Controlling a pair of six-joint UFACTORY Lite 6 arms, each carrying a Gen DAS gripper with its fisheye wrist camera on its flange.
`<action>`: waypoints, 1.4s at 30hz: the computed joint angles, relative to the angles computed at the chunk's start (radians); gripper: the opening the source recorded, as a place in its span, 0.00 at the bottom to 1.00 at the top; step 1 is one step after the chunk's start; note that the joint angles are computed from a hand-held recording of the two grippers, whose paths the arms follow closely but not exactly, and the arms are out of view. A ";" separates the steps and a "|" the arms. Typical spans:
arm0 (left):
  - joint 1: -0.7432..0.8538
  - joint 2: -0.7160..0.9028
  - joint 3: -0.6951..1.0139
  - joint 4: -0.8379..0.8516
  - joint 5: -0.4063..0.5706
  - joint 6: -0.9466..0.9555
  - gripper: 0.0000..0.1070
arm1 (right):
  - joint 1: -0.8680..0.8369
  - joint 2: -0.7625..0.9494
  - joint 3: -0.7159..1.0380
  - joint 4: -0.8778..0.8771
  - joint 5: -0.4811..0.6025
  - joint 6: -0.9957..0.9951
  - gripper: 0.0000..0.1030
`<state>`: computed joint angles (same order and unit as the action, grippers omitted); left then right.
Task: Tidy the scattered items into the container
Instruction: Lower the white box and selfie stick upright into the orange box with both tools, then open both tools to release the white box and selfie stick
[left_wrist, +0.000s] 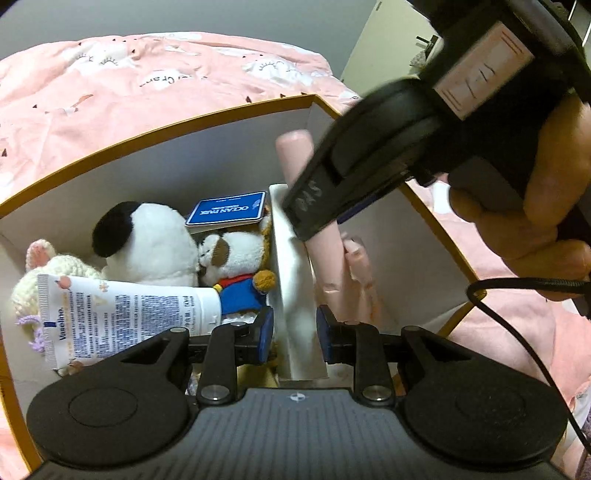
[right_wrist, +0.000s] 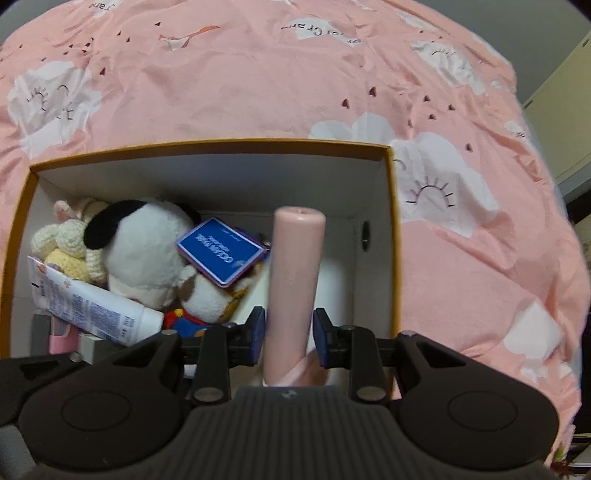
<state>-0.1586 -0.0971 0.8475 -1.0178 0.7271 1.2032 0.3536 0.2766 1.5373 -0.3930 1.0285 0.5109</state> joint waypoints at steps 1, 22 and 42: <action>0.002 -0.004 0.000 0.007 0.000 -0.007 0.27 | 0.010 -0.004 -0.004 -0.029 0.008 0.017 0.30; 0.108 -0.067 0.092 0.123 0.034 -0.131 0.29 | 0.074 -0.163 -0.115 -0.054 0.028 0.091 0.58; 0.349 -0.296 0.051 0.019 0.079 -0.021 0.70 | 0.574 -0.463 -0.414 -0.466 0.150 0.653 0.88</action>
<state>0.1904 -0.3936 0.8984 -0.9988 0.8063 1.1818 0.9271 -0.1868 1.1234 -0.8592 1.1787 1.1640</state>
